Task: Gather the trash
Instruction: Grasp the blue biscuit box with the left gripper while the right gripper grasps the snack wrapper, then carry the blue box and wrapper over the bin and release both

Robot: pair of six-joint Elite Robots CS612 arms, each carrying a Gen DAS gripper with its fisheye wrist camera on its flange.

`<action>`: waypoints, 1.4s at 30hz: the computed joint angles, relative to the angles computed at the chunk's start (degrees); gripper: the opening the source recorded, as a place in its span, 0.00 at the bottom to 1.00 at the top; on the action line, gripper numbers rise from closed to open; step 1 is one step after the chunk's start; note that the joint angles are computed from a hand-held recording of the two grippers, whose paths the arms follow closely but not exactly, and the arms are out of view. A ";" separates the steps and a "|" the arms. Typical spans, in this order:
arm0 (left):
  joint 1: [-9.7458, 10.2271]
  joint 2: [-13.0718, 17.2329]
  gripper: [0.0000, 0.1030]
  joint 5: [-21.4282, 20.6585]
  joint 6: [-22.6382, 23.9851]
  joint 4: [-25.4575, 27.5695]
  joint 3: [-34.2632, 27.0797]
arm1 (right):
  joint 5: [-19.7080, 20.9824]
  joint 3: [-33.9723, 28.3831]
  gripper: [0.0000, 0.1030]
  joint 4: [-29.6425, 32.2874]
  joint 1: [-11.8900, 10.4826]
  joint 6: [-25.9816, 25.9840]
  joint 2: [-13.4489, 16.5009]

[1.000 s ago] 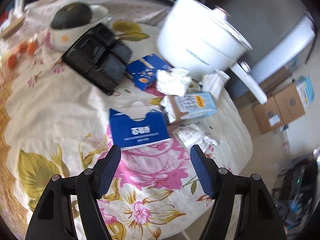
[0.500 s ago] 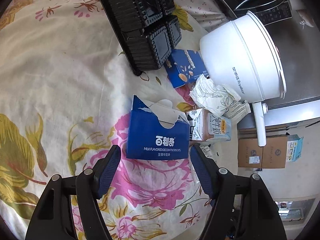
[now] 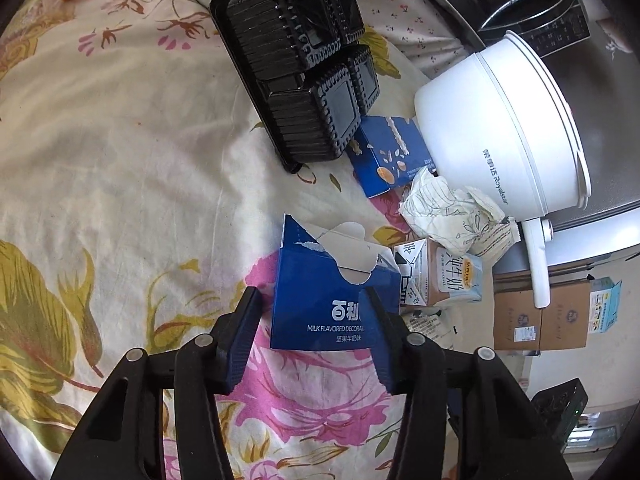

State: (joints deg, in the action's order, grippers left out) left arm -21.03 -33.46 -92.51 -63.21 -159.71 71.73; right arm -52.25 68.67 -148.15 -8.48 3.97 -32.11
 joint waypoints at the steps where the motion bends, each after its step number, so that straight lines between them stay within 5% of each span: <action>1: -0.22 -0.06 0.41 1.12 0.94 0.95 -0.26 | 0.00 -0.19 0.57 -0.42 0.15 -0.05 0.16; 2: -0.40 -0.11 0.28 2.00 1.96 1.45 -0.45 | 0.10 -0.51 0.57 -0.33 0.27 -0.14 0.36; 5: -0.67 -0.45 0.17 3.00 4.29 1.21 -0.39 | 0.66 -1.16 0.57 -1.72 0.48 0.35 1.04; 7: -0.90 -0.88 0.16 3.57 5.63 0.72 -0.08 | 0.29 -1.23 0.53 -3.69 0.79 0.47 1.36; 9: -1.09 -1.45 0.15 3.62 6.84 -0.43 0.51 | 0.33 -1.52 0.32 -2.48 1.00 -0.04 1.47; 14: -0.92 -2.64 0.10 -0.42 8.03 -4.83 2.28 | 5.56 -0.47 0.18 -2.21 -0.10 3.71 1.06; 17: -1.00 -3.30 0.10 -1.61 8.36 -6.68 3.33 | 5.43 1.00 0.10 -4.65 -0.49 3.58 -0.21; 25: -0.78 -3.54 0.10 -5.73 8.84 -11.03 4.76 | 3.29 4.59 0.09 -5.49 -1.63 0.39 -3.13; 34: -3.36 -2.96 0.10 -13.20 19.12 -8.61 3.72 | 0.31 10.42 0.09 -3.33 -3.96 -5.88 -6.91; 42: -5.39 -2.75 0.10 -17.66 26.47 -6.95 3.29 | -0.58 14.35 0.09 -3.39 -6.60 -6.19 -9.37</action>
